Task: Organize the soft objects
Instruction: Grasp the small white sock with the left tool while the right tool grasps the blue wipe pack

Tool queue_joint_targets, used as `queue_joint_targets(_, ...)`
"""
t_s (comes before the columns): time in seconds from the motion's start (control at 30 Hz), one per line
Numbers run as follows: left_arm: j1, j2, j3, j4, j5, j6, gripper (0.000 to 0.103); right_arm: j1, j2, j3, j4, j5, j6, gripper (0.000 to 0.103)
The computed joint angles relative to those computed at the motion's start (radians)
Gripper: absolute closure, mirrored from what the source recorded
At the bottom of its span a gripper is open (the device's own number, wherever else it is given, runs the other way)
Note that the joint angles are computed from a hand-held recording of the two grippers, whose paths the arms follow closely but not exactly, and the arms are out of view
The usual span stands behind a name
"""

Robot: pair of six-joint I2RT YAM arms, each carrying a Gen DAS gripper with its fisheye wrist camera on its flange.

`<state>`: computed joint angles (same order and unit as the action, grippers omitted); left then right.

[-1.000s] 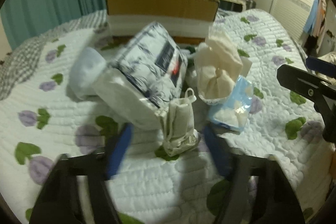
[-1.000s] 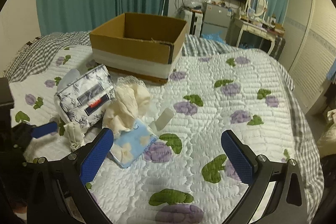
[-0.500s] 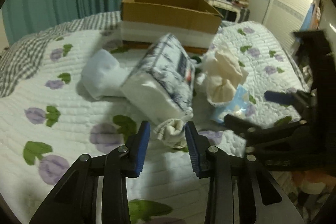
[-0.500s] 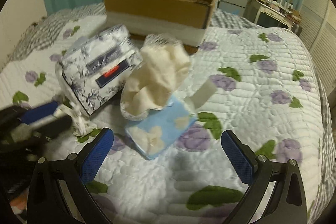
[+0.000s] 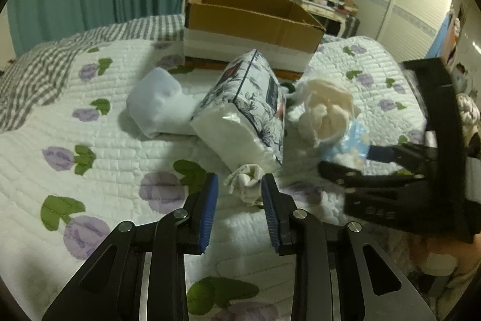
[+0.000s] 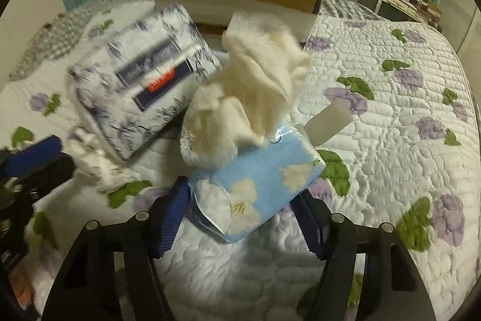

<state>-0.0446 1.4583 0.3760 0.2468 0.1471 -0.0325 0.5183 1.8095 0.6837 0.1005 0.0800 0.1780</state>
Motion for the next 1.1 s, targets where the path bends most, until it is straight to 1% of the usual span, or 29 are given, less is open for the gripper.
queue_joint_targets(0.1, -0.001, -0.052, -0.012, -0.030, 0.001, -0.001, 0.074, -0.010, -0.100, -0.065, -0.002, -0.024, 0.014, 0.036)
queue_joint_targets(0.23, -0.026, -0.162, -0.029, -0.092, -0.032, 0.003, 0.074, -0.009, -0.250, -0.127, -0.043, -0.005, 0.023, 0.037)
queue_joint_targets(0.33, -0.045, -0.247, -0.036, -0.142, -0.037, -0.002, 0.074, -0.011, -0.346, -0.158, -0.071, -0.004, 0.026, 0.037)
queue_joint_targets(0.43, -0.064, -0.289, -0.045, -0.155, -0.045, 0.002, 0.074, -0.018, -0.433, -0.168, -0.114, -0.003, 0.026, 0.037)
queue_joint_targets(0.47, -0.064, -0.293, -0.047, -0.155, -0.029, 0.007, 0.071, -0.014, -0.457, -0.173, -0.124, 0.003, 0.027, 0.037)
queue_joint_targets(0.5, -0.072, -0.293, -0.047, -0.155, -0.032, 0.004, 0.071, -0.016, -0.476, -0.181, -0.129, 0.004, 0.023, 0.037)
queue_joint_targets(0.53, -0.086, -0.282, -0.047, -0.145, -0.058, -0.008, 0.070, -0.014, -0.483, -0.189, -0.124, 0.009, 0.022, 0.037)
queue_joint_targets(0.57, -0.097, -0.264, -0.044, -0.135, -0.079, -0.014, 0.067, -0.012, -0.487, -0.193, -0.120, 0.011, 0.022, 0.037)
queue_joint_targets(0.6, -0.108, -0.243, -0.042, -0.122, -0.103, -0.018, 0.054, -0.013, -0.487, -0.198, -0.114, 0.008, 0.020, 0.037)
queue_joint_targets(0.67, -0.117, -0.204, -0.040, -0.088, -0.131, -0.026, 0.035, -0.019, -0.470, -0.199, -0.097, -0.006, 0.020, 0.037)
queue_joint_targets(0.7, -0.107, -0.186, -0.044, -0.057, -0.124, -0.040, 0.026, -0.024, -0.460, -0.200, -0.084, -0.014, 0.019, 0.037)
queue_joint_targets(0.73, -0.100, -0.182, -0.049, -0.040, -0.119, -0.048, 0.022, -0.028, -0.448, -0.201, -0.073, -0.021, 0.018, 0.037)
queue_joint_targets(0.77, -0.091, -0.166, -0.049, -0.019, -0.114, -0.057, 0.020, -0.033, -0.437, -0.202, -0.062, -0.025, 0.016, 0.037)
queue_joint_targets(0.83, -0.094, -0.131, -0.043, 0.012, -0.138, -0.068, 0.020, -0.044, -0.410, -0.198, -0.042, -0.032, 0.008, 0.037)
queue_joint_targets(0.9, -0.103, -0.055, -0.015, 0.030, -0.167, -0.066, 0.020, -0.058, -0.391, -0.192, -0.028, -0.045, 0.003, 0.037)
queue_joint_targets(1.0, -0.108, 0.095, 0.038, 0.069, -0.163, -0.069, 0.020, -0.073, -0.364, -0.179, -0.016, -0.061, -0.004, 0.037)
queue_joint_targets(1.07, -0.118, 0.166, 0.068, 0.076, -0.159, -0.058, 0.020, -0.081, -0.352, -0.174, -0.010, -0.070, -0.007, 0.037)
queue_joint_targets(1.1, -0.124, 0.194, 0.078, 0.083, -0.160, -0.057, 0.023, -0.087, -0.346, -0.172, -0.007, -0.077, -0.006, 0.037)
